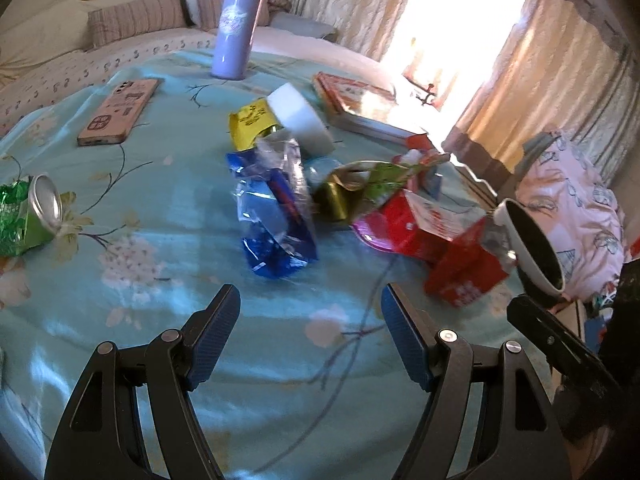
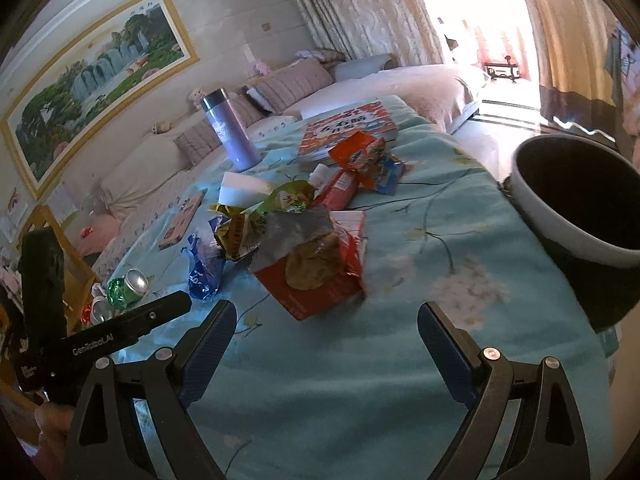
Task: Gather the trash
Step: 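Grasp the blue plastic bag with the left gripper while the right grasps a red wrapper, then carry bag and wrapper over the bin and open both grippers to drop them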
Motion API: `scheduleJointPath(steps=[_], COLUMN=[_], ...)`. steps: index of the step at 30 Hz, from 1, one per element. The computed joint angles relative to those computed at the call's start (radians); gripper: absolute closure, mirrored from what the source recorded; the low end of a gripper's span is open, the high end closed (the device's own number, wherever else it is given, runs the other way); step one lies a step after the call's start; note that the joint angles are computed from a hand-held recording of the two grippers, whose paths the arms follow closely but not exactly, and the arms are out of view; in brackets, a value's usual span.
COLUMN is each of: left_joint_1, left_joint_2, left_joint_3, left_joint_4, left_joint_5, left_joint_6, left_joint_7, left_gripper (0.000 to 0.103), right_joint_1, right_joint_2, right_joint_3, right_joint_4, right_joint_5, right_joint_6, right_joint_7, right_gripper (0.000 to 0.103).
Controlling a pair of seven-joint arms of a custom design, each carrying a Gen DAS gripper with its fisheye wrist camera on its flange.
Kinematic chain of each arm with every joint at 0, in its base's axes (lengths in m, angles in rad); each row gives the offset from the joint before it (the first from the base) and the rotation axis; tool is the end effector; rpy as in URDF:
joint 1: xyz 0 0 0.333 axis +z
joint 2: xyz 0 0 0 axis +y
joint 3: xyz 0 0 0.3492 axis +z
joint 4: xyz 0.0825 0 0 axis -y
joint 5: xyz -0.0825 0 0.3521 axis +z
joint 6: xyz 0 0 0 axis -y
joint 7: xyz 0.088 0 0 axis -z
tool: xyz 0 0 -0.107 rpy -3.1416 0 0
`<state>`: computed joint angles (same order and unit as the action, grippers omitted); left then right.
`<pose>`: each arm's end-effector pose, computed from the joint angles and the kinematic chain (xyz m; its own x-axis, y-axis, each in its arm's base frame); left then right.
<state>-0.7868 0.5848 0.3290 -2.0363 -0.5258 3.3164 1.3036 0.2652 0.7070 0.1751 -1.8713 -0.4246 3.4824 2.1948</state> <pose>0.5812 -0.2578 0.3072 0.1352 -0.9519 0.2751 -0.7330 -0.2829 -0.6186 0.6035 0.3119 0.2996 0.3291 -0.8719 -0.3625 -0.7081 0.0261 -0.7056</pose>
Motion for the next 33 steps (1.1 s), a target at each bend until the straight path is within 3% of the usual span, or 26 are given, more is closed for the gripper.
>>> scheduleJointPath(steps=[10,12,13,14,15,17,19,22,23,27,33], left_joint_1=[-0.009,0.012,0.021,0.032,0.038,-0.003,-0.041,-0.085,-0.095,-0.135,-0.129], left_joint_2=[0.103,0.120,0.124,0.125,0.126,0.123,0.110,0.078,0.069,0.028,0.003], left_joint_3=[0.125,0.118,0.112,0.103,0.097,0.137,0.171,0.199,0.203,0.202,0.128], left_joint_4=[0.155,0.179,0.187,0.191,0.192,0.162,0.128,0.067,0.053,0.006,0.036], left_joint_5=[0.111,0.138,0.153,0.170,0.185,0.217,0.244,0.266,0.264,0.240,0.211], left_joint_6=[-0.179,-0.201,-0.206,-0.214,-0.217,-0.182,-0.156,-0.112,-0.101,-0.064,-0.047], left_joint_7=[-0.119,-0.138,-0.144,-0.145,-0.150,-0.180,-0.207,-0.233,-0.233,-0.195,-0.092], left_gripper=[0.028,0.031,0.049,0.063,0.063,0.071,0.074,0.075,0.075,0.075,0.075], right_joint_1=[-0.024,-0.039,-0.044,-0.050,-0.057,-0.086,-0.089,-0.117,-0.116,-0.127,-0.117], right_joint_2=[0.069,0.084,0.087,0.091,0.092,0.095,0.084,0.074,0.069,0.038,-0.009], right_joint_3=[0.051,0.072,0.079,0.086,0.093,0.125,0.123,0.144,0.139,0.127,0.077], right_joint_4=[0.130,0.149,0.152,0.153,0.151,0.142,0.125,0.095,0.087,0.036,-0.028], right_joint_5=[0.003,0.004,0.005,0.003,0.000,-0.013,-0.010,-0.023,-0.025,-0.043,-0.066], right_joint_6=[-0.089,-0.102,-0.104,-0.104,-0.103,-0.095,-0.092,-0.068,-0.058,-0.018,0.041], right_joint_7=[-0.029,-0.036,-0.040,-0.046,-0.051,-0.061,-0.059,-0.056,-0.054,-0.033,0.008], right_gripper=[0.010,0.011,0.014,0.025,0.032,0.060,0.072,0.076,0.088,0.091,0.092])
